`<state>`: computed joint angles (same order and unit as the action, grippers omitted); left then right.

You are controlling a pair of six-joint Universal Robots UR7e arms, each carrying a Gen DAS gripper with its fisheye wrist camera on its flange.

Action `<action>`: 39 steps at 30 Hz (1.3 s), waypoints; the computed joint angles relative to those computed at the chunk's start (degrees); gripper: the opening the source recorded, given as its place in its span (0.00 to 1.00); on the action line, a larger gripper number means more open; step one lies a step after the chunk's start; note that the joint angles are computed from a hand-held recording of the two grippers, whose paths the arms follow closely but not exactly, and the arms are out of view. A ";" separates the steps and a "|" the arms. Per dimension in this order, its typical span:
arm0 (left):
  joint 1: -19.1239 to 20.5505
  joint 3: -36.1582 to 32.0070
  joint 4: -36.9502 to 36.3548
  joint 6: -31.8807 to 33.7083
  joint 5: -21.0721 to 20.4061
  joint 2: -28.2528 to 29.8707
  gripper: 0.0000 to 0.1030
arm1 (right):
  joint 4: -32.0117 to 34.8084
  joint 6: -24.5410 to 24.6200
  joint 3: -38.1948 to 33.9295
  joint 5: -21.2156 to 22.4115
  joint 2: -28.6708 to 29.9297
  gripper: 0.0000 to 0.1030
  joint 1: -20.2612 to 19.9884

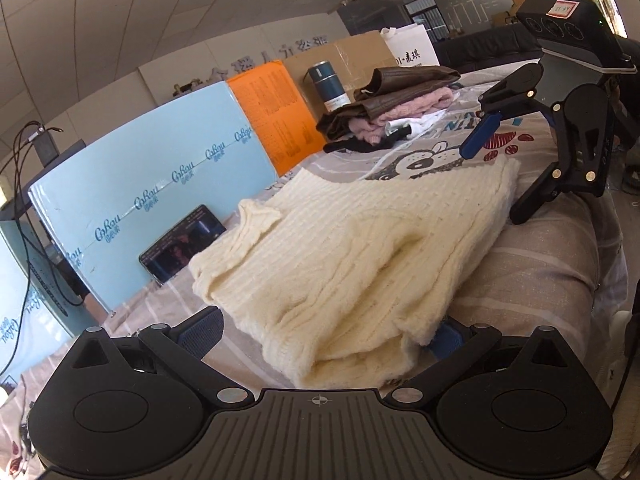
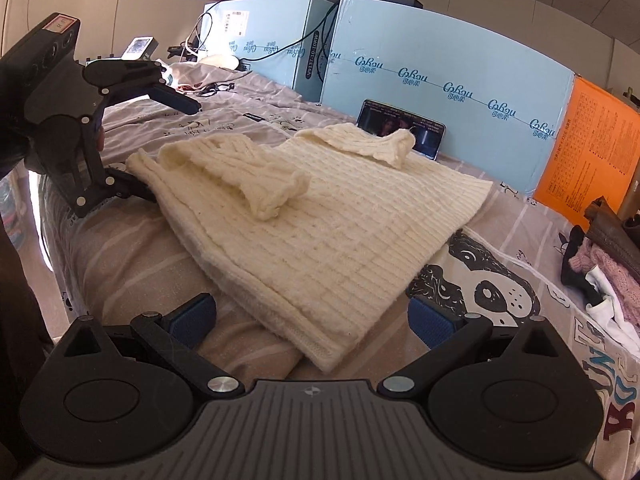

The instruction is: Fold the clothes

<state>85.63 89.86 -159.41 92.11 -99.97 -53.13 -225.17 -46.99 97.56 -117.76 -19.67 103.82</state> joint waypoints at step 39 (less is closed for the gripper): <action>-4.12 -42.89 15.15 -19.72 -2.73 26.64 0.21 | 12.27 2.03 -37.81 17.87 8.19 0.16 -6.39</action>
